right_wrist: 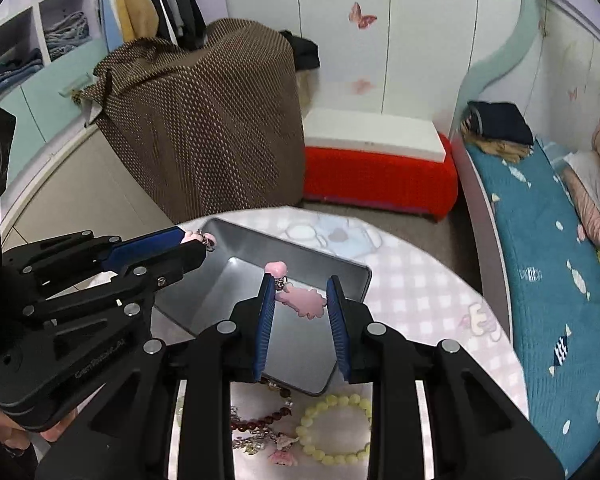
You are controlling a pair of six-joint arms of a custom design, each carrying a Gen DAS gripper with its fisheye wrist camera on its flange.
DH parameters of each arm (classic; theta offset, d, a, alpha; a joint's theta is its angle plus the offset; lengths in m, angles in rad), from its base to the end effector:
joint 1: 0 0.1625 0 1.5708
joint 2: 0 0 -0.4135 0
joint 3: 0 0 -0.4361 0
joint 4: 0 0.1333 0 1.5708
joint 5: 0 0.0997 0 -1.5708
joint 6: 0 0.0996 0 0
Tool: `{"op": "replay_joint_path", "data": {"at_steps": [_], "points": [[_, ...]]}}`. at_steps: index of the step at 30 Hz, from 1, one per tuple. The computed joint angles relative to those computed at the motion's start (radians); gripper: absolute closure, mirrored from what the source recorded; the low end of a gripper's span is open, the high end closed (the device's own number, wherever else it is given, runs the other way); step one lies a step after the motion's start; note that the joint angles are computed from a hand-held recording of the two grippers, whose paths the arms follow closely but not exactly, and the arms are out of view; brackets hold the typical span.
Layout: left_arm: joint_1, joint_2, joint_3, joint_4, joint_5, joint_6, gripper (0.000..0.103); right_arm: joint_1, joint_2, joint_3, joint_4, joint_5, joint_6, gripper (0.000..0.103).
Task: Organize jewelry
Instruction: 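Carry both pink charms over the grey box and open both tools, then move both tools back toward the remaining jewelry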
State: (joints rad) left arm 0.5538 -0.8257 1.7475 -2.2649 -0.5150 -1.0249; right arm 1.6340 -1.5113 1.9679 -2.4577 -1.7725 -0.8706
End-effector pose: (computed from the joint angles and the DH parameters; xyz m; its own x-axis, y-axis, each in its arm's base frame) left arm -0.4201 -0.5184 0.0487 -0.7559 -0.1667 -0.6331 0.3516 0.7123 -0.6074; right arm 0.1477 -0.5391 0.3359 -0.5895 -0.6797 0.4363 -0.7887 0.6009 -0.1296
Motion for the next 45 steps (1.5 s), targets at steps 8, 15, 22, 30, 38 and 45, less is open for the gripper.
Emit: {"op": "replay_joint_path", "data": {"at_steps": [8, 15, 22, 30, 38, 45], "points": [[0.011, -0.009, 0.004, 0.083, 0.015, -0.09, 0.048, -0.002, 0.015, -0.002, -0.006, -0.033, -0.001, 0.074], [-0.026, -0.076, 0.054, 0.199, 0.084, -0.265, 0.01, -0.022, -0.013, -0.008, -0.036, 0.035, 0.018, 0.021], [-0.106, -0.109, 0.041, 0.48, 0.134, -0.492, 0.006, -0.031, -0.089, 0.014, -0.057, 0.124, 0.05, 0.007], [-0.227, -0.118, 0.008, 0.802, 0.158, -0.796, 0.006, -0.05, -0.243, 0.074, -0.083, 0.205, 0.048, 0.007], [-0.299, -0.094, -0.008, 0.961, 0.11, -0.975, 0.006, -0.083, -0.38, 0.157, -0.082, 0.216, -0.004, 0.007], [-0.343, -0.09, 0.045, 0.936, 0.027, -1.038, 0.006, -0.138, -0.473, 0.234, -0.064, 0.184, -0.065, 0.007]]}}
